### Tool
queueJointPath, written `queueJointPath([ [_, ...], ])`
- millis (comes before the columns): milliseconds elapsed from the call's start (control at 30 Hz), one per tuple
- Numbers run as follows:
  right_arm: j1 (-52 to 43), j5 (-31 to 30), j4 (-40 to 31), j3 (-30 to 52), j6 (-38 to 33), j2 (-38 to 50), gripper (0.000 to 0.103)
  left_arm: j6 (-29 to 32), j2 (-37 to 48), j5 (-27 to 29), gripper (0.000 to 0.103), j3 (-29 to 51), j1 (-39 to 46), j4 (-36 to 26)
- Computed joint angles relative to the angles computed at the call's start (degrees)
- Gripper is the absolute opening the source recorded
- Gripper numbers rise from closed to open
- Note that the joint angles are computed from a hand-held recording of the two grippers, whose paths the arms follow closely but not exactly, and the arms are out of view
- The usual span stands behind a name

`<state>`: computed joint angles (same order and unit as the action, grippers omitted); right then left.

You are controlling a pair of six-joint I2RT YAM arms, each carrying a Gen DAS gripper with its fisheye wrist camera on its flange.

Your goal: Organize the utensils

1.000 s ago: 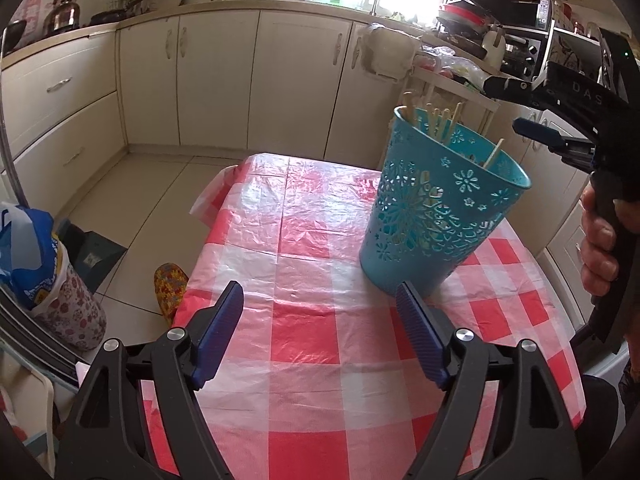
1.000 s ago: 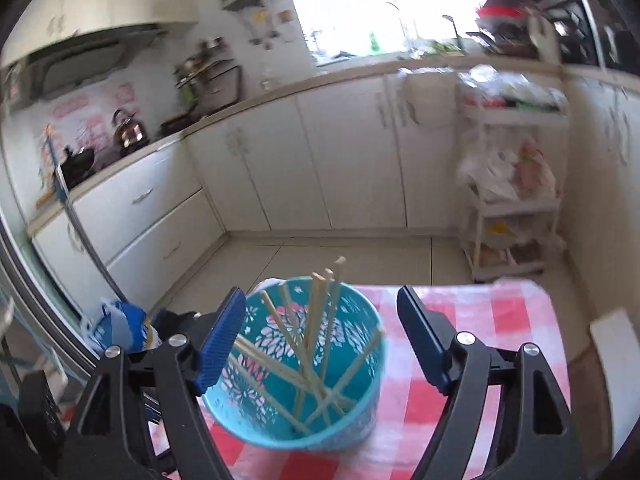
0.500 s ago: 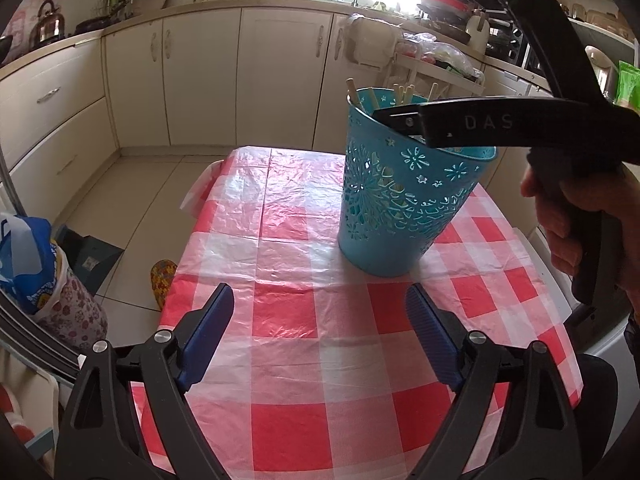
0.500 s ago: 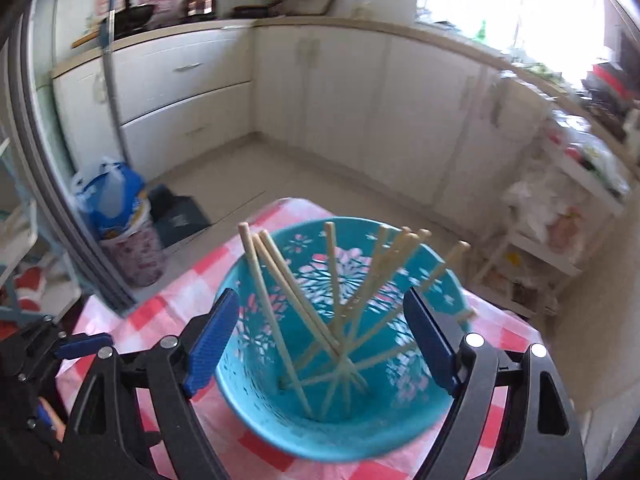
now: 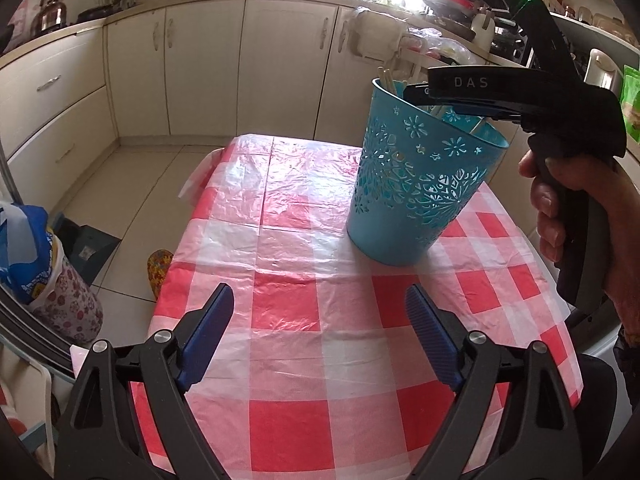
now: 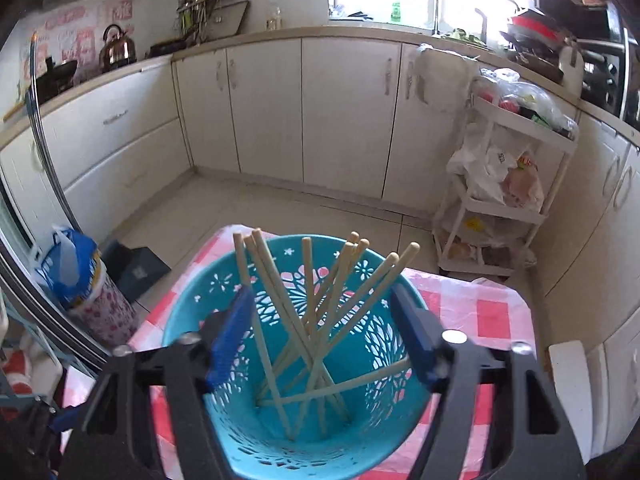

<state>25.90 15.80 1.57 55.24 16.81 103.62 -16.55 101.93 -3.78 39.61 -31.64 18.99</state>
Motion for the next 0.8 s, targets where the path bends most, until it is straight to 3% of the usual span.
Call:
queueJointPath([
  [133,-1.52,-2.55,6.26,-6.89,1.99,-6.57,0.060,-0.01,-1.34,-0.09,0.084,-0.47,0.01,-0.35],
  [200,-3.02,-5.05,9.65,-12.46,4.55,-11.70,0.065,0.04,-2.44,-0.26,0.084,-1.04,0.07,-0.62],
  [300,-1.83,-3.83,9.06,-19.32,7.82,-19.79,0.073,0.46,-4.89,-0.66,0.084,-1.92,-0.28,-2.00],
  [467,8.66,1.73,-3.64,-28.29,17.46,-31.82,0.086,0.67,-11.12,-4.07,0.087,-2.99,-3.56,-7.43],
  [533,13.98,3.83,-10.04,-29.96,25.06,-33.27,0.091,-0.44,-14.64,-6.62,0.089,-3.55,-5.95,-10.77],
  [633,22.84,3.66,-16.44,-32.94,39.59,-34.46,0.091,-2.90,-19.94,-11.31,0.094,-4.90,-10.13,-15.33],
  [800,39.42,10.56,-31.31,-29.58,60.93,-36.77,0.092,-8.38,-30.14,-20.19,0.095,-6.58,-18.44,-26.44],
])
